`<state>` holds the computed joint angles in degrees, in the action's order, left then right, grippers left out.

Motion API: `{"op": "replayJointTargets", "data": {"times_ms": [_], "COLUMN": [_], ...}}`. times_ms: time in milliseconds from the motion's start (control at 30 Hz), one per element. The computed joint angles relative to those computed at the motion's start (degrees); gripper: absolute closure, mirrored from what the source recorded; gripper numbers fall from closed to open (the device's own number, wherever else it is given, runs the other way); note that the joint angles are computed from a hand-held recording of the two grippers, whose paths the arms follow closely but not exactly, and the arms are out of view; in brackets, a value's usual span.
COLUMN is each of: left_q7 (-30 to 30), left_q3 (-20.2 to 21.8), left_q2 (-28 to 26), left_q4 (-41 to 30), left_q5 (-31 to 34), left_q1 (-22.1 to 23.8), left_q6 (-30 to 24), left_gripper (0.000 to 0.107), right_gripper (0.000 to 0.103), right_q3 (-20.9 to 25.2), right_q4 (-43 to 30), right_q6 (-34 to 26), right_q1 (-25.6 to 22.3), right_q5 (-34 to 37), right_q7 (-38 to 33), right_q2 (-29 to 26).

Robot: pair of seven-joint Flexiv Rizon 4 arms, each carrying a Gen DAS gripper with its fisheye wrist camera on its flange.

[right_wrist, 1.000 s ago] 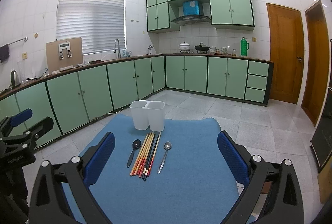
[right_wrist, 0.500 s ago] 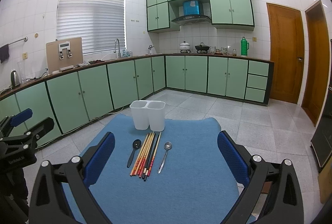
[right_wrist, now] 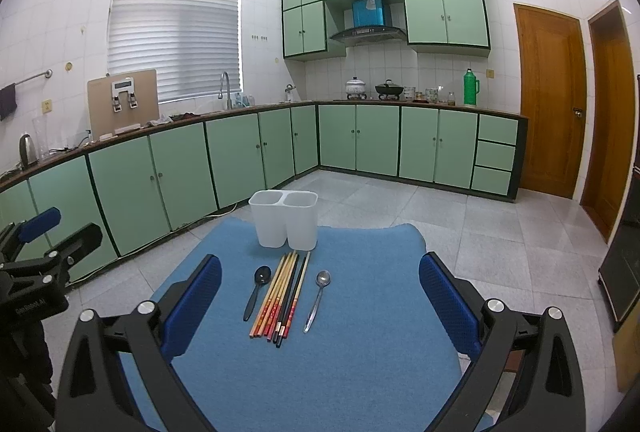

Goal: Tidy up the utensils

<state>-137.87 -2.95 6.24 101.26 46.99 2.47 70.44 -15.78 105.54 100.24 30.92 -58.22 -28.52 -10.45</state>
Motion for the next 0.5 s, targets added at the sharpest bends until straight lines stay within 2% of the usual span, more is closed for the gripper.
{"op": "replayJointTargets", "data": {"times_ms": [500], "left_q7": [0.5], "left_q3": [0.1], "left_q2": [0.3], "left_q4": [0.6], "left_q5": [-0.4], "left_q1": [0.3], "left_q6": [0.2], "left_gripper": [0.009], "right_gripper": [0.006], "right_q3": [0.5], "right_q4": [0.1], "right_q6": [-0.3], "right_q1": [-0.2], "right_q5": [1.1], "right_q7": [-1.0], "right_q2": [0.0]}}
